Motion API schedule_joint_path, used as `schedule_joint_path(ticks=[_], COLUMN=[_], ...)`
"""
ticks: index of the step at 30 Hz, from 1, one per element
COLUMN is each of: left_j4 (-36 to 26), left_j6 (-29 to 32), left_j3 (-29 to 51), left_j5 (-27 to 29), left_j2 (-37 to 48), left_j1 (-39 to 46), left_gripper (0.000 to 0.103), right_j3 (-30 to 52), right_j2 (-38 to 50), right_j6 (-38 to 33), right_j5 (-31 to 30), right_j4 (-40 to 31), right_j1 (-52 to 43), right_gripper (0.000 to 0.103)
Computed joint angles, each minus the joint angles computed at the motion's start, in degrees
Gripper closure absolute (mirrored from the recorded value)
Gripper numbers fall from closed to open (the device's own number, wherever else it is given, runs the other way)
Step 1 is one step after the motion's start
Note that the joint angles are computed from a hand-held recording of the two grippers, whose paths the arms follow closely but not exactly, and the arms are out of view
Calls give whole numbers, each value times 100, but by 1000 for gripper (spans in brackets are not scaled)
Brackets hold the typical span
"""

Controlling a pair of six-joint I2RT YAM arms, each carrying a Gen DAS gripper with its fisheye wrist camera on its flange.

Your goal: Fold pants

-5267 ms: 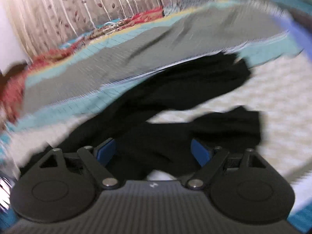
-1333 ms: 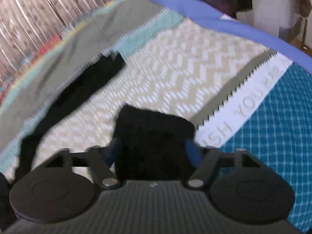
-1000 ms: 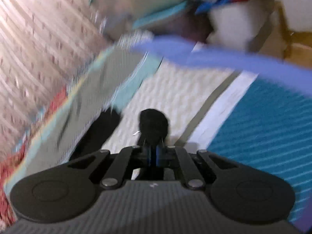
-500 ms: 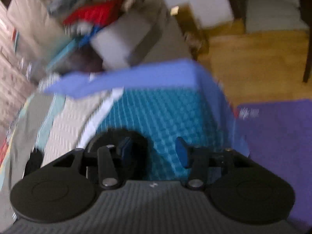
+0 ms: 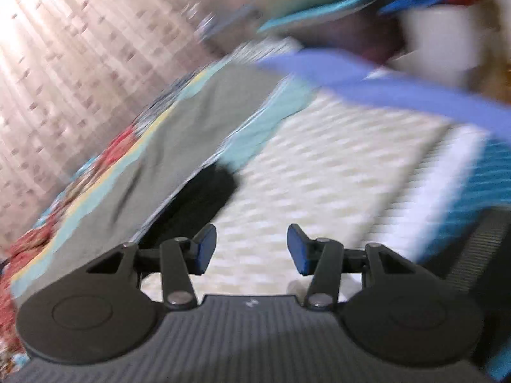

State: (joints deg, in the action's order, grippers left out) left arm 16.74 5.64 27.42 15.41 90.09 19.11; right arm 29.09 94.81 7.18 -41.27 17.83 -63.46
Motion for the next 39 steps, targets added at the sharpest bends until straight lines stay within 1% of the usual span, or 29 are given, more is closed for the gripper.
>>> schedule_joint_path(ticks=[1, 4, 5, 7, 8, 11, 12, 13, 14, 15, 16, 17, 18, 19, 20, 23, 26, 27, 28, 30, 31, 32, 33, 34, 35, 36, 37, 38, 39], left_j4=[159, 284, 398, 575, 679, 873, 888, 936, 962, 957, 899, 928, 992, 1041, 1075, 1290, 1333, 1319, 1313, 1351, 1354, 1295, 1171, 953, 823, 752, 709, 724, 803], left_j6=[-148, -604, -684, -765, -740, -924, -1035, -1158, -1219, -1244, -1260, -1253, -1238, -1241, -1264, -1421, -1584, -1607, -1594, -1543, -1529, -1542, -1571, -1618, -1640, -1639, -1587, -1546, -1508], left_j3=[230, 806, 848, 1006, 1031, 1240, 1309, 1364, 1419, 1452, 1525, 1515, 1462, 1394, 1338, 1077, 956, 947, 939, 948, 983, 1045, 1122, 1247, 1311, 1316, 1276, 1201, 1086], left_j5=[-137, -358, -359, -394, -420, -596, -613, -619, -614, -597, -658, -694, -673, -651, -640, -542, -252, -93, 19, -76, -208, -353, -483, -543, -521, -421, -312, -288, -278], left_j2=[444, 1329, 1509, 1820, 1925, 2259, 2346, 2438, 2508, 2541, 2575, 2558, 2513, 2443, 2377, 2104, 1888, 1856, 1837, 1872, 1934, 2004, 2065, 2131, 2157, 2134, 2037, 1930, 1784], left_j1=[-162, -523, -587, -739, -763, -944, -972, -1006, -1035, -1090, -1161, -1212, -1243, -1264, -1274, -1196, -1008, -958, -948, -1051, -1133, -1206, -1271, -1300, -1275, -1217, -1142, -1097, -1024], left_gripper=[13, 13, 13, 13, 13, 13, 14, 19, 36, 47, 61, 69, 73, 79, 83, 88, 89, 89, 89, 88, 87, 82, 80, 76, 73, 72, 65, 52, 45], right_j3=[184, 1058, 1403, 1692, 2033, 2824, 2964, 3044, 3201, 3299, 3257, 2986, 2781, 2527, 2287, 1790, 1781, 1886, 2052, 2409, 2591, 2806, 3091, 3344, 3375, 3290, 3064, 2863, 2680], right_j2=[347, 1518, 1921, 2329, 2618, 3296, 3418, 3492, 3542, 3508, 3369, 3114, 2904, 2573, 2165, 812, -338, -515, -603, -495, -302, 14, 396, 775, 1001, 1142, 1178, 1228, 1218], right_j6=[264, 945, 1260, 1880, 2220, 2785, 2963, 3066, 3042, 2940, 2911, 3017, 3125, 3153, 3131, 2978, 2917, 2891, 2809, 2575, 2528, 2444, 2189, 1878, 1791, 1876, 1940, 1957, 1871], right_j5=[183, 686, 706, 665, 832, 1082, 1073, 1053, 1020, 1019, 1029, 990, 814, 649, 520, 93, -90, 16, 140, 531, 862, 1198, 1429, 1801, 2362, 2787, 2768, 2512, 2314], right_j4=[219, 556, 606, 765, 790, 683, 793, 876, 747, 525, 425, 676, 972, 1102, 1090, 710, -17, -228, -487, -950, -1101, -1215, -1403, -1635, -1697, -1593, -1338, -1059, -911], right_j1=[404, 1216, 1357, 1511, 1687, 1937, 1969, 2010, 2056, 2091, 2090, 2014, 1875, 1714, 1527, 835, 197, 135, 110, 206, 350, 524, 648, 781, 878, 952, 887, 805, 735], right_gripper=[51, 51, 51, 50, 50, 51, 51, 53, 58, 90, 93, 93, 94, 94, 94, 94, 94, 94, 94, 94, 89, 86, 81, 67, 57, 57, 57, 57, 57])
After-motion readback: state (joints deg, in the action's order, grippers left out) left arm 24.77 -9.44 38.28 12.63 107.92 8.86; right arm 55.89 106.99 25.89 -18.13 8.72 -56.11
